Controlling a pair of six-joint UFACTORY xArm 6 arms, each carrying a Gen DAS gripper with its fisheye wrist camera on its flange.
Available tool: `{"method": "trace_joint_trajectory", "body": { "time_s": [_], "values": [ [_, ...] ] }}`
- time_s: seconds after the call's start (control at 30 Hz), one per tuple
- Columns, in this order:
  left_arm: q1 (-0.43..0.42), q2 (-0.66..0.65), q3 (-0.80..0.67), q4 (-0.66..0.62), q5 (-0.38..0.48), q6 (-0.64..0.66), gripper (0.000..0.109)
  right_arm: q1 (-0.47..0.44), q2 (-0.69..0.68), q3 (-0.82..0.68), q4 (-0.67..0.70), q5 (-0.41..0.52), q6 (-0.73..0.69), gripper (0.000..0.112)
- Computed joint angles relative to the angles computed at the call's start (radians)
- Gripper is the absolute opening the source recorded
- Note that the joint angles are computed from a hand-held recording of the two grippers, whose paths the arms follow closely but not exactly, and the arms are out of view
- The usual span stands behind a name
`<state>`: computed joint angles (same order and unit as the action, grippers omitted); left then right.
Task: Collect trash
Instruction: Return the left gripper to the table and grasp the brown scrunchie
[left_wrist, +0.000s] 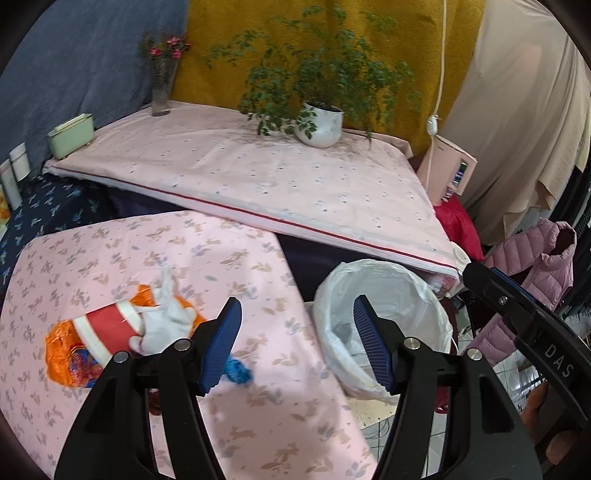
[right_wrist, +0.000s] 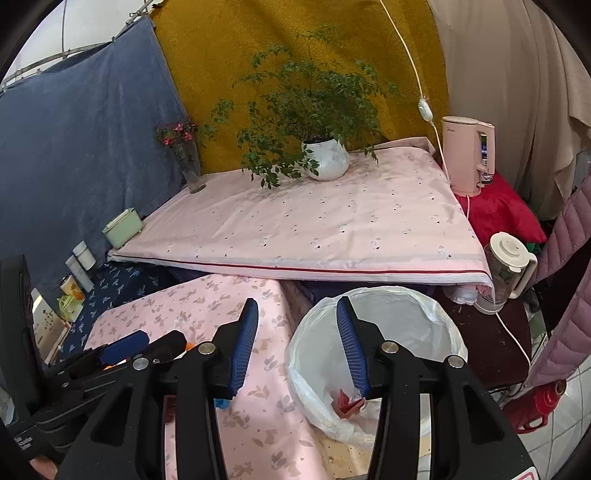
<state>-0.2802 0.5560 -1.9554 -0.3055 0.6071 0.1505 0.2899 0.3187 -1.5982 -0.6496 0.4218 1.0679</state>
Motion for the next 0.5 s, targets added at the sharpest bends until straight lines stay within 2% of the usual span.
{"method": "trace_joint_trajectory", "body": {
  "time_s": [0.23,0.37,0.5],
  "values": [
    [0.068,-0.092,0.169,0.058,-0.083,-0.037,0.064,0.052,0.058,-0.062,0.047,0.016,-0.049,0.048],
    [0.113,-0.124,0.236,0.079,-0.109,-0.064,0.074,0.082,0.103,-0.109,0.092,0.026,-0.091,0.049],
    [0.161,-0.155,0.317,0.163,-0.150,-0.119,0.078,0.115,0.147,-0.152,0.105,0.049,-0.113,0.049]
  ]
}}
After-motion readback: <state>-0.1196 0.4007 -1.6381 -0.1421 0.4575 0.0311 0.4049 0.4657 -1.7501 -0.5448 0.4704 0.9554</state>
